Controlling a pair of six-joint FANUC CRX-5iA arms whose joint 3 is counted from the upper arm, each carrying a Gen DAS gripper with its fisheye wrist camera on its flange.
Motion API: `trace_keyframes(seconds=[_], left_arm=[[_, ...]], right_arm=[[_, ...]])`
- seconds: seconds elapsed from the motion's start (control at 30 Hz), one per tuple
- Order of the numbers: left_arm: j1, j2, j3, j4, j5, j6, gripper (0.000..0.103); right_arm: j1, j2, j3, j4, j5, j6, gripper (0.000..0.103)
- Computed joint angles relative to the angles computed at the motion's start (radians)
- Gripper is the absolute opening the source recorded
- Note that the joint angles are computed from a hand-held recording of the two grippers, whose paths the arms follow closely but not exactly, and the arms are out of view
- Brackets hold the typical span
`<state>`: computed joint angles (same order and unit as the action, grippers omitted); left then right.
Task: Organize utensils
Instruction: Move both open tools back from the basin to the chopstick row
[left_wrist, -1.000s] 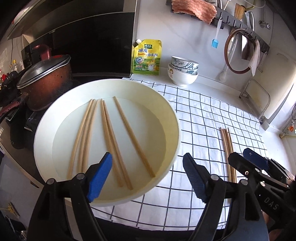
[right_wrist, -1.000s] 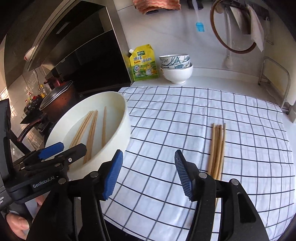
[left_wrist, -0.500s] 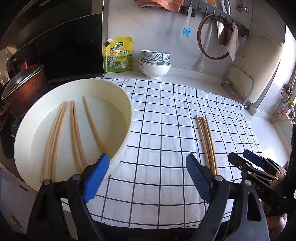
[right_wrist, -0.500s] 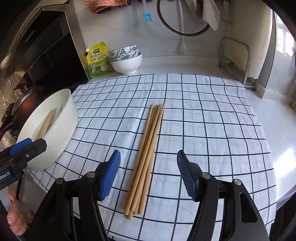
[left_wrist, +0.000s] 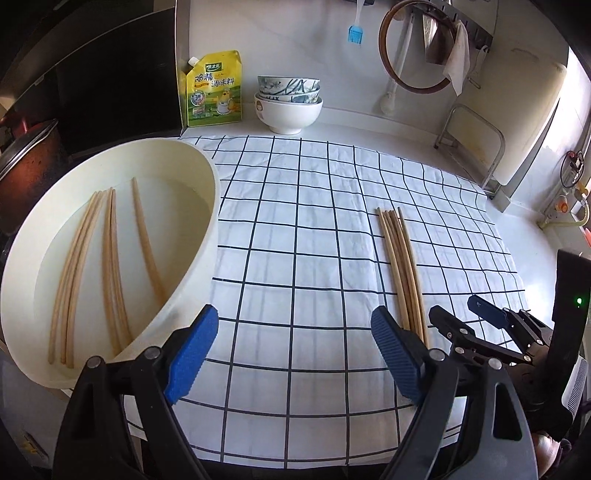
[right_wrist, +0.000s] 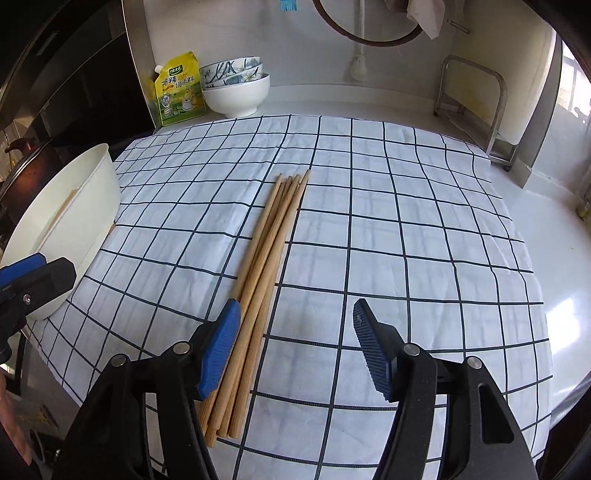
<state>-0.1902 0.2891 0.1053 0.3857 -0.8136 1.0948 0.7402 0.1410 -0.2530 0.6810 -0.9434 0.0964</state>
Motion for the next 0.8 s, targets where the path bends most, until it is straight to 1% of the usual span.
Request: trace_keyframes(seconds=[0.2,0.3,0.43,0.6,0.8], left_arm=[[-0.007,0.024,0.023,-0.013,-0.019,0.013,0.083],[-0.011,0.037,0.031,-0.01,-0.031,0.021,0.083],[-0.02,0.055,0.041,-0.004,-0.047,0.023,0.083],[-0.033,0.069,0.05,-0.005,-0.053,0.024,0.083],[-0.034,0.077,0.064,-0.018,-0.056,0.042,0.083]], right_arm=[[-0.008,0.022,0.013,-0.011,-0.01,0.02,0.061],[-0.012,0.017,0.003,-0.003,-0.003,0.012,0.061],[-0.018,0.016,0.002,-0.019,-0.021,0.021,0.061],[-0.026,-0.016,-0.029,-0.01,0.026,-0.005,0.061],[-0.024,0.01,0.005,-0.027,0.043,0.048,0.061]])
